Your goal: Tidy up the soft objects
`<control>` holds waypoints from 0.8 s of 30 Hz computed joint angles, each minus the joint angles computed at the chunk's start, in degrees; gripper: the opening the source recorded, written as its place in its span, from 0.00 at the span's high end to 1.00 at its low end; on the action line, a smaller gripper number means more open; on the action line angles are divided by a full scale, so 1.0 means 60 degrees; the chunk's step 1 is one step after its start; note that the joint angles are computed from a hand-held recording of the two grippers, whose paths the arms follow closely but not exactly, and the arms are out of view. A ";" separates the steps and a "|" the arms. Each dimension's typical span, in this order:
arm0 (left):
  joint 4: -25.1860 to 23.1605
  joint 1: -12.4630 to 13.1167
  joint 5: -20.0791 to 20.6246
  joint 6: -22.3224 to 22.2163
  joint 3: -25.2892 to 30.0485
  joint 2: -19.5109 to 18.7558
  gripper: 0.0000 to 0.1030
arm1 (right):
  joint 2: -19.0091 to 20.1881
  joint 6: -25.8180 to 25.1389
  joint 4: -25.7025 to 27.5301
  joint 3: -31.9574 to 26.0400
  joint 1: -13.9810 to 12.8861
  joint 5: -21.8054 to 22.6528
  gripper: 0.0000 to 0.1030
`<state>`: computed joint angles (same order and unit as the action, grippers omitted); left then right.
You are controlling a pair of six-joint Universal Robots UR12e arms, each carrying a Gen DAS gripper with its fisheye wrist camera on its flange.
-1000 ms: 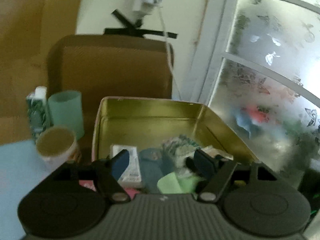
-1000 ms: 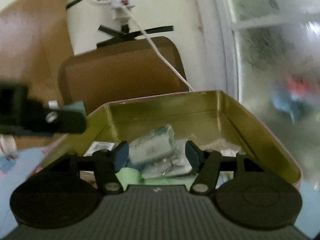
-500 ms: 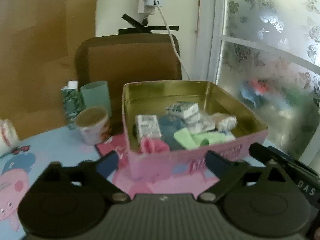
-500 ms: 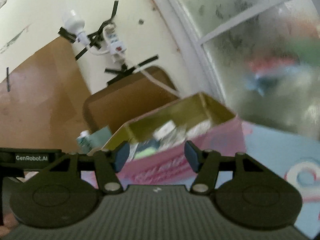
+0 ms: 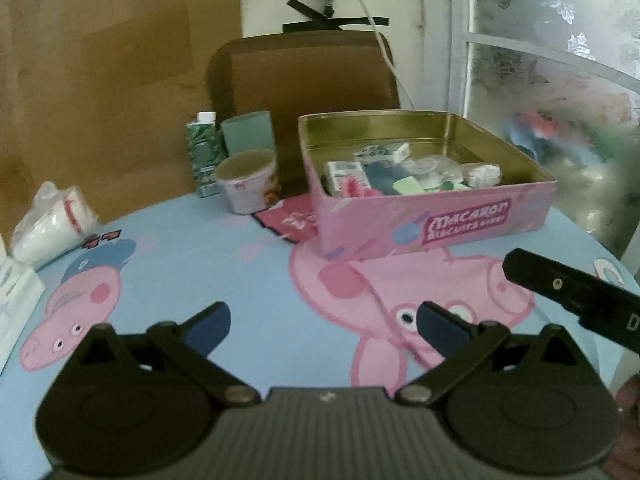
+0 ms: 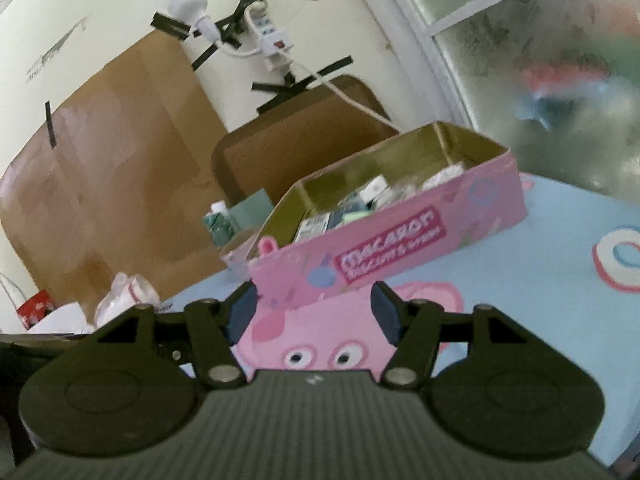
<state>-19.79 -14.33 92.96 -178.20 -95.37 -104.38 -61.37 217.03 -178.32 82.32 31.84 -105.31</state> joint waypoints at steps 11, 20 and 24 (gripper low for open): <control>0.0861 0.0063 0.0297 0.0138 -0.0434 0.0207 0.00 | 0.0078 -0.0262 0.0041 -0.0227 0.0242 -0.0343 0.33; 0.0962 0.0055 0.0429 0.0440 -0.0479 0.0226 0.00 | 0.0089 -0.0305 -0.0012 -0.0234 0.0247 -0.0396 0.33; 0.0916 0.0075 0.0334 0.0473 -0.0498 0.0235 0.00 | 0.0080 -0.0226 0.0018 -0.0214 0.0251 -0.0372 0.33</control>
